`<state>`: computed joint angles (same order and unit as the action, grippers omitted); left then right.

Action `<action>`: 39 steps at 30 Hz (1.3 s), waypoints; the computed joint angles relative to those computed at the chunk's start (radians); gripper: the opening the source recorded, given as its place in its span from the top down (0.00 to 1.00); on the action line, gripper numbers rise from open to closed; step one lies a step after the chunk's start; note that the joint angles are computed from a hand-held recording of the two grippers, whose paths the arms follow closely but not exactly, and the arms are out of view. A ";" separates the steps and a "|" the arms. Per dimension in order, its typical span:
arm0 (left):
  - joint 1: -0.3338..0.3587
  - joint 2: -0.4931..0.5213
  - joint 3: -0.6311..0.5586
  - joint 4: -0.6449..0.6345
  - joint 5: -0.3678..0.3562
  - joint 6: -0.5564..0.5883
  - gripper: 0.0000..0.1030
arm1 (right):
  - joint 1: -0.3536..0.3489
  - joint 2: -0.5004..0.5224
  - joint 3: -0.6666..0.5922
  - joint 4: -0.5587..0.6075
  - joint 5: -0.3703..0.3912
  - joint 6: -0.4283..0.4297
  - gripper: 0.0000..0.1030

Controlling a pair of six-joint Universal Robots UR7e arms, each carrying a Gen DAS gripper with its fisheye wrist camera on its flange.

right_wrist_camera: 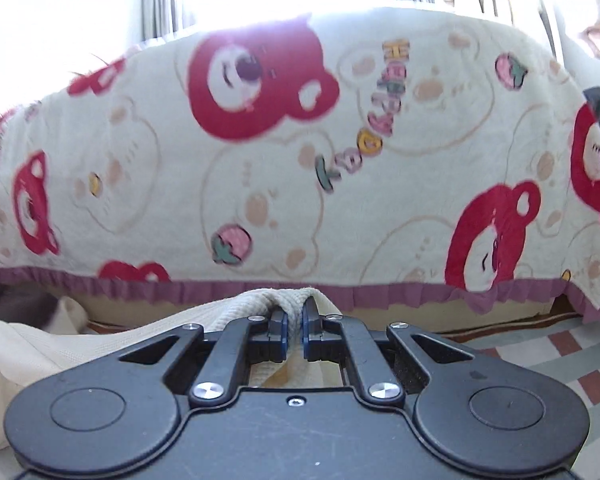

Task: Fold clothes
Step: 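Raise the garment high with both grippers, stretching it open between them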

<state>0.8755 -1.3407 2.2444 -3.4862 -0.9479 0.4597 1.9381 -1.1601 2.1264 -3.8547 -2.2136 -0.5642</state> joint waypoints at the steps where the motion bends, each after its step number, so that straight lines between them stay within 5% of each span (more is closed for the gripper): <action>1: -0.029 -0.025 0.007 0.003 0.008 0.003 0.96 | 0.018 -0.012 0.005 -0.009 -0.003 -0.008 0.94; 10: -0.394 -0.206 -0.005 -0.003 0.198 0.081 0.96 | 0.233 -0.147 -0.043 -0.034 -0.021 -0.101 0.94; 17: -0.669 -0.237 -0.108 -0.056 0.365 0.247 0.96 | 0.452 -0.175 -0.203 -0.030 -0.073 -0.313 0.94; 25: -0.848 -0.211 -0.149 -0.245 0.559 0.446 0.96 | 0.602 -0.219 -0.232 0.011 -0.176 -0.454 0.94; 29: -0.980 -0.311 -0.071 -0.004 0.620 0.287 0.96 | 0.620 -0.265 -0.172 0.035 -0.200 -0.433 0.94; 33: -0.943 -0.343 -0.035 0.220 0.631 0.066 0.96 | 0.564 -0.324 -0.107 0.130 -0.200 -0.353 0.94; 39: -0.617 -0.241 -0.025 0.200 0.473 -0.024 0.96 | 0.347 -0.361 -0.040 0.292 -0.131 -0.221 0.94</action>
